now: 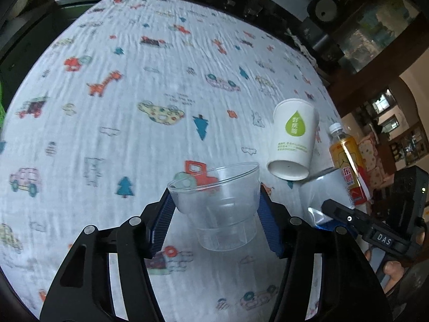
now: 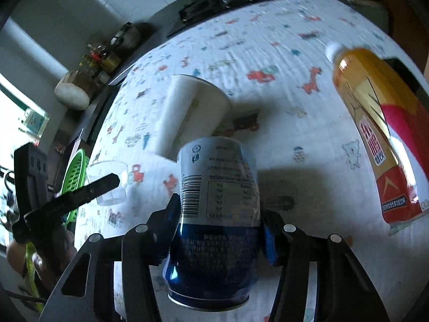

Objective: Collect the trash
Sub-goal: 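Grasp the blue-and-white can with the right tool while the left tool grasps the clear plastic cup, then carry the can and clear cup to the green basket and open both tools inside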

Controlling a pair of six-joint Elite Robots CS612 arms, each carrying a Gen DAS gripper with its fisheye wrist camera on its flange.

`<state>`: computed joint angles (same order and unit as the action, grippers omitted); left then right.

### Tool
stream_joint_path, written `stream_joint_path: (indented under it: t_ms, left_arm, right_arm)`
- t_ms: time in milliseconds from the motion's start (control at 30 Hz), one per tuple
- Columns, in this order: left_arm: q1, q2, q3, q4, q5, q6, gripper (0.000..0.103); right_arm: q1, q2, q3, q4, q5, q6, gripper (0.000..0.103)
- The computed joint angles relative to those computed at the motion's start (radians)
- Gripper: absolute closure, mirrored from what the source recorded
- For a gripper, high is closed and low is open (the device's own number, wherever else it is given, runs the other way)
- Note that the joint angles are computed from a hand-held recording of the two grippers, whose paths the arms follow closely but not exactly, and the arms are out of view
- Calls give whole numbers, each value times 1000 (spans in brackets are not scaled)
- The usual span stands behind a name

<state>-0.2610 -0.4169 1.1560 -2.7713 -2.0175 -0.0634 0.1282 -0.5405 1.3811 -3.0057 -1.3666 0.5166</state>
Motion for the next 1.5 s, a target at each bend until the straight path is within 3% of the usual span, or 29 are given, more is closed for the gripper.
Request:
stream_joint_path:
  t_ms: [267,700,1000,1200,1400,1500]
  left_arm:
    - [38,-36,46,-86,26,-16,44]
    - [132,-60,68,-186,140,-101,44]
    - [200,-48,45,-197,245,-160,44]
    - [234,-11,-17,-136,277,-196,44]
    - [253,28,-77,-66,306,-197,43]
    - [262,40,-94,-38,295,-213,41]
  right_arm:
    - [32,4,-49,5,26,-72,52]
    - [95,108,-306,169,112,-175,52]
    - [144,216,-550,331,153,-237,52]
    - [173,296,-724,433,178,-269,52]
    - [196,397,-936,551,196,-282,52]
    - [205,474,-1096,636,208,-284,52]
